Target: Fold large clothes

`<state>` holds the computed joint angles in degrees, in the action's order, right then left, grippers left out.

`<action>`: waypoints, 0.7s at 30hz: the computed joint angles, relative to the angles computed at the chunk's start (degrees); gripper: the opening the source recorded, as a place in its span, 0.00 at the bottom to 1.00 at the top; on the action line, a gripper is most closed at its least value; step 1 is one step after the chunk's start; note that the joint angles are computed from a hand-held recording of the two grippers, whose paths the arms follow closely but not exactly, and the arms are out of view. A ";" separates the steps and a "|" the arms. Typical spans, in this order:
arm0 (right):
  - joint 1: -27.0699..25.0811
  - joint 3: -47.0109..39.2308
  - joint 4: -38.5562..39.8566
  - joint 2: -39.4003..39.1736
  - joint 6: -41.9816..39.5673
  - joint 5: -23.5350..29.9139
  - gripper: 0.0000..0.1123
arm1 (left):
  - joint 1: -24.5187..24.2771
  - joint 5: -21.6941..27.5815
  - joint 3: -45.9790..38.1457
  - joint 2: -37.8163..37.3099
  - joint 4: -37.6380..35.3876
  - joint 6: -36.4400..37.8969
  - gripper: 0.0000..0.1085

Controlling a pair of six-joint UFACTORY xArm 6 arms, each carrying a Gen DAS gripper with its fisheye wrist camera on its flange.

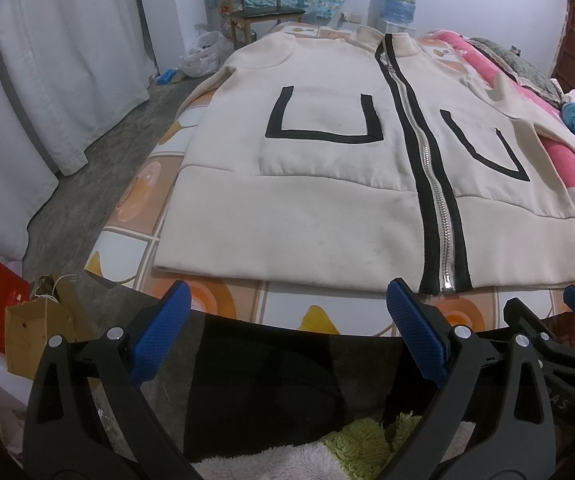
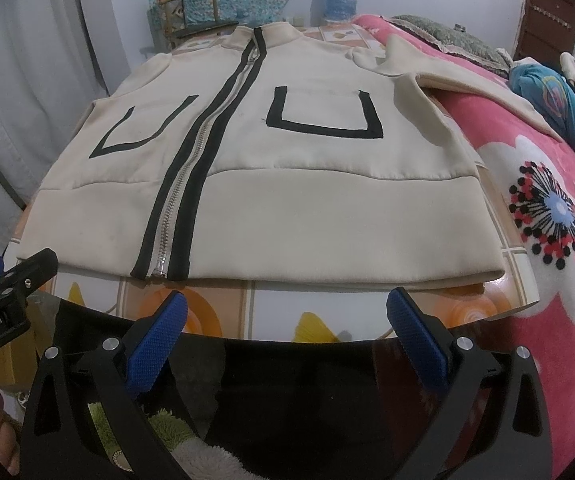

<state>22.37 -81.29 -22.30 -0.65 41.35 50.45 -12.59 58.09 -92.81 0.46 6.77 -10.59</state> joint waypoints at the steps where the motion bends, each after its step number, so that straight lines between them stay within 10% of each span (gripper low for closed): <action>1: 0.04 0.16 -0.04 -0.09 0.09 -0.08 0.87 | -0.03 -0.02 0.02 0.01 0.08 -0.06 0.87; 21: 0.12 0.30 -0.19 -0.06 0.32 -0.14 0.87 | 0.40 -0.36 0.91 -0.25 -0.02 0.06 0.87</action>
